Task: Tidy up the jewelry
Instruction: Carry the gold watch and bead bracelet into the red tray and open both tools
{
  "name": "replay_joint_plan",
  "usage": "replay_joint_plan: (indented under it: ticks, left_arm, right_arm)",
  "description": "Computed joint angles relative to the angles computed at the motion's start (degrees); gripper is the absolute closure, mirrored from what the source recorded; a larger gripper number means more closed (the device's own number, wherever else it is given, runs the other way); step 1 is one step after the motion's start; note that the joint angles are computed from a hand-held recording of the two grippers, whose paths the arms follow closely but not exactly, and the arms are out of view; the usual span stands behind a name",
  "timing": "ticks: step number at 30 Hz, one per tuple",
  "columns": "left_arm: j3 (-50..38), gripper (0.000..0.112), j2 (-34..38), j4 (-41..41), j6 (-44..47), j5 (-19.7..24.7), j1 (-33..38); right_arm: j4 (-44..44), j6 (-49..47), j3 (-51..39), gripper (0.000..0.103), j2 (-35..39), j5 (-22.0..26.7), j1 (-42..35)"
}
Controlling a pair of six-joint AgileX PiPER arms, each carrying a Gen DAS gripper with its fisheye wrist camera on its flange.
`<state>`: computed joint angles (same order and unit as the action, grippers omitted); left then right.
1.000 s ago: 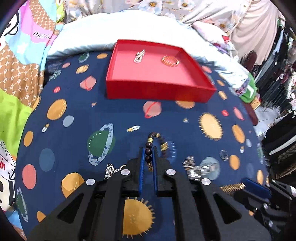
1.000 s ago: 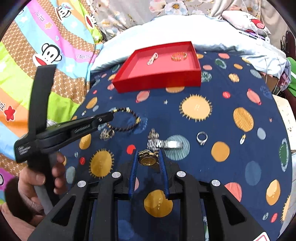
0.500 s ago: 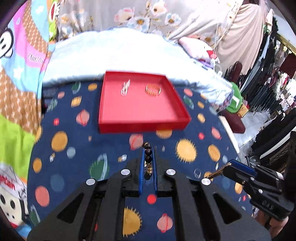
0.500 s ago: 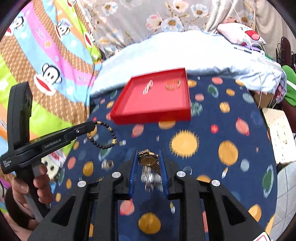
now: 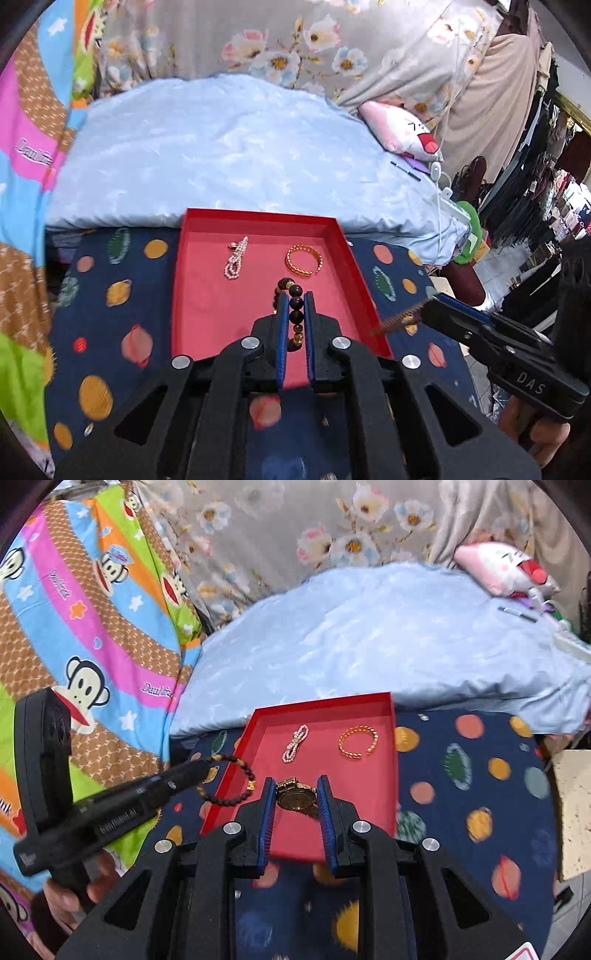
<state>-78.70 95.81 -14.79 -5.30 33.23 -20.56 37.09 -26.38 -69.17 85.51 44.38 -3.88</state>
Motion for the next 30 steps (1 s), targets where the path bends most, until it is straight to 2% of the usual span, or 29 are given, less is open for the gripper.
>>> replay_joint_plan:
  ticks: [2, 5, 8, 15, 20, 23, 24, 26, 28, 30]
  left_arm:
    - [-2.4, 0.105, 4.0, 0.4, 0.1, 0.7, 0.7]
    - [-3.7, 0.105, 7.7, -3.3, 4.0, 2.1, 2.3]
    - [-4.8, 0.105, 10.3, -1.1, 3.4, 1.6, 2.4]
    - [-13.8, 0.105, 19.4, 3.6, -0.4, 3.8, 3.0]
    - [-18.2, 0.105, 23.2, 7.4, -3.2, 4.2, 3.0]
    - [-19.6, 0.104, 24.6, 9.2, -4.7, 4.0, 3.1]
    - [-19.8, 0.103, 24.8, 9.8, -5.1, 3.9, 3.1]
    - [-20.0, 0.087, 24.8, 10.5, -6.2, 3.7, 3.3]
    - [-18.7, 0.077, 23.8, 9.9, -6.5, 2.3, 3.7]
    - [-17.2, 0.072, 22.4, 9.5, -6.8, 1.0, 4.2]
  right_arm:
    - [-1.8, 1.6, -2.8, 0.082, 5.0, -0.8, 1.3]
    - [-3.6, 3.0, -4.9, 0.082, 9.8, 0.4, 1.8]
    - [-6.8, 5.2, -6.2, 0.082, 13.0, -0.4, 2.9]
    - [-12.6, 11.3, -17.0, 0.082, 25.5, 0.5, 4.7]
    - [-16.2, 14.6, -21.5, 0.081, 30.6, -1.2, 6.2]
    - [-17.1, 15.4, -22.1, 0.08, 31.2, -3.1, 6.5]
    - [-16.8, 15.2, -22.5, 0.08, 31.4, -3.4, 6.4]
    - [-15.3, 14.4, -22.8, 0.08, 31.3, -3.7, 5.9]
    - [-12.5, 12.5, -21.5, 0.079, 29.7, -4.8, 4.8]
    - [-10.3, 10.9, -19.9, 0.077, 27.8, -5.9, 3.8]
